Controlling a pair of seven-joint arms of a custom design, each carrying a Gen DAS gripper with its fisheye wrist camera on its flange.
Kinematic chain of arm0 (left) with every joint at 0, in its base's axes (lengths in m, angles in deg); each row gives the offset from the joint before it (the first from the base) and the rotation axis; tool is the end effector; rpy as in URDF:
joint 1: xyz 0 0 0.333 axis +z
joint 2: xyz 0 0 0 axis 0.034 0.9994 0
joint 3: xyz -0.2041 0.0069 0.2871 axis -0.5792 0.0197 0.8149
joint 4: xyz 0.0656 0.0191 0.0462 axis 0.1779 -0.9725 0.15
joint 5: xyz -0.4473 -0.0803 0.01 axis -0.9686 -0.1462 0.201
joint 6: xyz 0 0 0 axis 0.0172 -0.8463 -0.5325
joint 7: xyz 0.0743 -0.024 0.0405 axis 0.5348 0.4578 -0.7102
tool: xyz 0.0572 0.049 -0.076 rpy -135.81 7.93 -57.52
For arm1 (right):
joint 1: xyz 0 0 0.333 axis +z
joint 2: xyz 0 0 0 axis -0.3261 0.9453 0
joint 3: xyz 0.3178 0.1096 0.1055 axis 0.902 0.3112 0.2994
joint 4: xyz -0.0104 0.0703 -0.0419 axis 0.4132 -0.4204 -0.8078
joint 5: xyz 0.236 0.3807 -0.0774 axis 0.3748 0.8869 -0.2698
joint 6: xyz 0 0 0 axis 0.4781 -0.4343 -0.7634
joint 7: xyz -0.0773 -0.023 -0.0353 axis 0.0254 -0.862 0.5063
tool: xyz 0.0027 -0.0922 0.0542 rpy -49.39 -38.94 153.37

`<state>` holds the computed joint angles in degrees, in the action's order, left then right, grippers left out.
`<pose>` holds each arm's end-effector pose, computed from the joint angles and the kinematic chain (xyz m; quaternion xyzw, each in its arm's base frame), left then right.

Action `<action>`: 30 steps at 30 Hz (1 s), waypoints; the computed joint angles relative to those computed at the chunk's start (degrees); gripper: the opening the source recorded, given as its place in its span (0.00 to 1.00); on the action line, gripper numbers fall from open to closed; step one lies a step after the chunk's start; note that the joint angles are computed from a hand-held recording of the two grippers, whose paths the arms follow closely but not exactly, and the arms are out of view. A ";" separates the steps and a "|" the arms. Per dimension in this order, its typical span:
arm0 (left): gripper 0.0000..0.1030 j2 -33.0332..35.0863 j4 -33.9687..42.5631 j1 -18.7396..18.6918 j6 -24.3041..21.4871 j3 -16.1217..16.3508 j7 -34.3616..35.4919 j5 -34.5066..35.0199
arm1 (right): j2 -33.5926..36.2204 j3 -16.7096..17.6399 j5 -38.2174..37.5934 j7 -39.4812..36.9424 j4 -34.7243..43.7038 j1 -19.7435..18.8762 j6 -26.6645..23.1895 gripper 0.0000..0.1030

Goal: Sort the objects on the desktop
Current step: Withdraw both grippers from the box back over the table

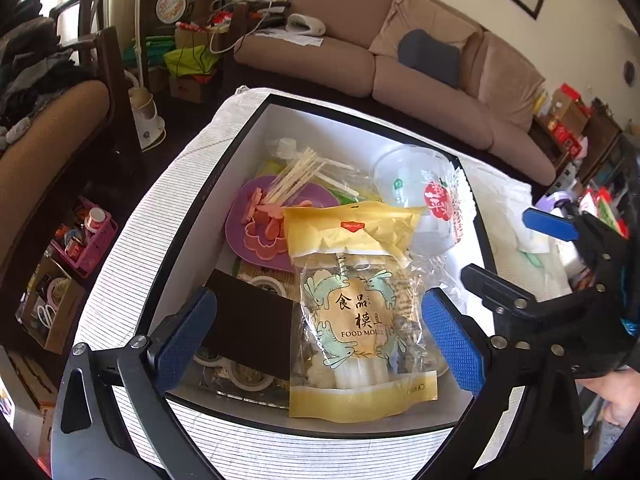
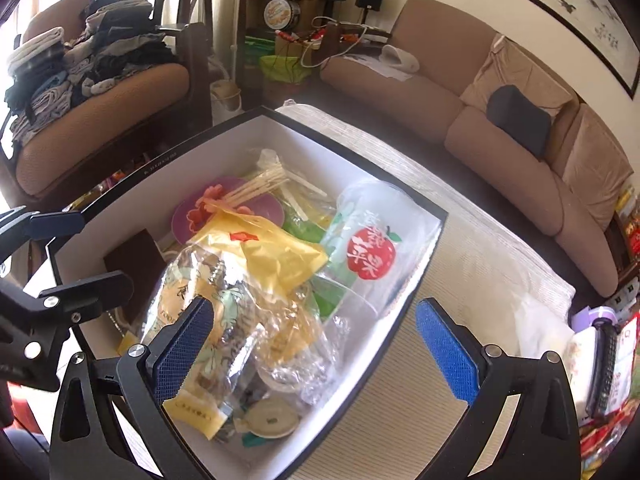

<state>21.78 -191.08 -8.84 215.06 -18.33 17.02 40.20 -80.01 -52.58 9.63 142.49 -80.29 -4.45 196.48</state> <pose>0.4975 -0.1236 0.4158 -0.7133 0.6203 -0.2891 0.1513 0.5330 0.1869 0.4362 -0.8453 0.4176 -0.2285 0.2426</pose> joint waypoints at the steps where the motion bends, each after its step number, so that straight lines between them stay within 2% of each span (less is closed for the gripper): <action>1: 1.00 0.11 0.12 1.13 -0.05 -1.17 -1.17 1.46 | -0.54 0.02 -0.41 0.48 -0.72 -0.34 0.85 1.00; 4: 1.00 0.42 1.01 8.10 -1.12 -7.87 -9.84 12.14 | -1.75 0.49 -2.26 2.32 -2.63 -1.87 2.92 1.00; 6: 1.00 0.75 1.90 10.72 -2.47 -10.49 -15.01 18.84 | -2.34 0.75 -3.17 3.32 -3.49 -2.83 3.45 1.00; 8: 1.00 1.29 2.48 10.06 -3.09 -10.18 -16.65 21.28 | -3.13 0.45 -3.05 3.39 -4.53 -3.24 4.01 1.00; 10: 1.00 1.71 2.73 8.12 -3.07 -8.76 -16.37 21.11 | -4.03 -0.72 -1.36 2.00 -5.63 -2.62 4.28 1.00; 15: 1.00 2.50 3.47 5.79 -2.41 -7.96 -17.20 22.10 | -6.52 -1.91 1.34 -0.15 -8.53 -3.16 4.86 1.00; 18: 1.00 2.85 3.08 0.83 0.28 -5.01 -11.86 15.29 | -9.18 -6.14 6.63 -4.42 -11.11 -0.41 5.05 1.00; 22: 1.00 2.78 2.35 -10.17 5.36 1.06 1.09 1.56 | -13.93 -13.03 14.59 -10.37 -15.35 2.21 5.12 1.00; 24: 1.00 2.81 2.44 -14.66 7.01 3.01 5.62 -2.89 | -15.31 -15.73 17.78 -12.35 -16.53 1.68 4.20 1.00; 29: 1.00 4.34 4.30 -31.77 9.42 13.03 20.31 -17.41 | -15.86 -25.63 27.76 -19.20 -17.28 2.15 2.41 1.00; 30: 1.00 4.94 4.94 -34.12 9.51 14.07 22.74 -19.77 | -15.38 -27.57 29.80 -21.14 -16.88 2.81 2.59 1.00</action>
